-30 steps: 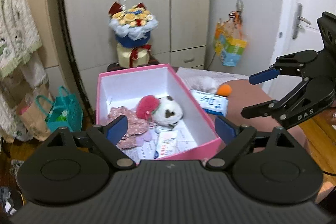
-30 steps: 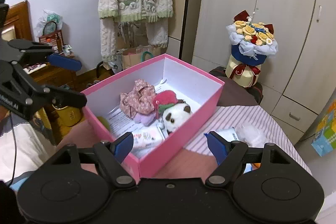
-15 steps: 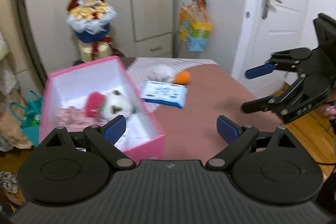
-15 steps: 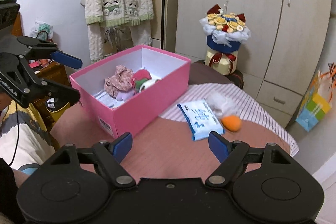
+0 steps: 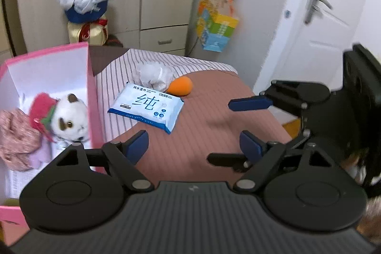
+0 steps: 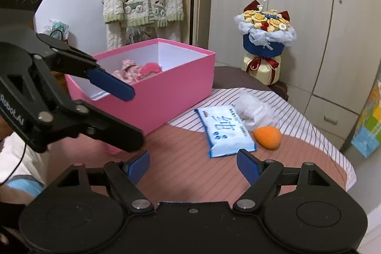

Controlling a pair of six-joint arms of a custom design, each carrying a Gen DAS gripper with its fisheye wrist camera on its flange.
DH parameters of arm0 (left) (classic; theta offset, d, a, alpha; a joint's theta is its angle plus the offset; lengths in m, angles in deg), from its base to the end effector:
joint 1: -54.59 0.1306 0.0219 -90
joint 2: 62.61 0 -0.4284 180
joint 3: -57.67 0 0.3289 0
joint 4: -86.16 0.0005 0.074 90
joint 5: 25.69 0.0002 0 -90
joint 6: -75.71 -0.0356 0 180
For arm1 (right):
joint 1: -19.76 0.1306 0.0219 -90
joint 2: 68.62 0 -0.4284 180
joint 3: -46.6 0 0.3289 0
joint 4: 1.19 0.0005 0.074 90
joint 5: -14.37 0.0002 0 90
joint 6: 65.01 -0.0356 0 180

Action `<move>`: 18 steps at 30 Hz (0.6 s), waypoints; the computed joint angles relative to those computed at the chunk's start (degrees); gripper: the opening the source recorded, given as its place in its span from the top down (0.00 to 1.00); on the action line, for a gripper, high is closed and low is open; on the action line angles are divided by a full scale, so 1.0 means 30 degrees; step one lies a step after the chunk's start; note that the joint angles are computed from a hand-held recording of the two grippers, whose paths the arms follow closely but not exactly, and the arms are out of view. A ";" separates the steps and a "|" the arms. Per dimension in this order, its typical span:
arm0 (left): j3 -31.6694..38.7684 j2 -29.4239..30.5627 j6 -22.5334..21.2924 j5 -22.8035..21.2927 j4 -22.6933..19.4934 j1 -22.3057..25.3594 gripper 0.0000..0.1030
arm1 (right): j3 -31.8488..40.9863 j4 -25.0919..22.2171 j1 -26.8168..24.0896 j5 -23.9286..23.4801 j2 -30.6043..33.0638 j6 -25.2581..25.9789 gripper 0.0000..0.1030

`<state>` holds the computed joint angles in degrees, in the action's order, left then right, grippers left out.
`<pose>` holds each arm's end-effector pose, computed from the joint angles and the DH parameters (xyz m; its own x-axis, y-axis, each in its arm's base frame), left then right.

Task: Organize soft objects

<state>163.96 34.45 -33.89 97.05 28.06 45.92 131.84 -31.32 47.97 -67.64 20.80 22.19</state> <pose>0.4591 -0.0900 0.5301 -0.5410 0.3679 -0.7563 0.7005 0.6947 -0.1631 0.3865 0.2012 0.4733 -0.5140 -0.2209 -0.8288 -0.3422 0.9388 -0.0379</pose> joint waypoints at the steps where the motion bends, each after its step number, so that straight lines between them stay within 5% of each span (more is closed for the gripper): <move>1: -0.0001 0.0177 0.0562 -0.0387 0.0394 -0.0210 0.22 | -0.0073 0.0340 -0.0248 -0.0197 0.0185 0.0328 0.19; 7: -0.0848 0.0999 0.3380 -0.3684 0.4467 -0.1480 0.23 | 0.0800 0.0302 -0.1374 -0.1585 0.1608 0.0694 0.19; 15: 0.0433 0.2813 0.4911 -0.5078 0.4159 -0.2191 0.34 | 0.1369 0.1219 -0.2030 -0.1548 0.3377 0.2692 0.17; 18: 0.0673 0.3339 0.5783 -0.5240 0.4081 -0.2223 0.34 | 0.2017 0.0472 -0.2402 -0.1647 0.4051 0.2716 0.17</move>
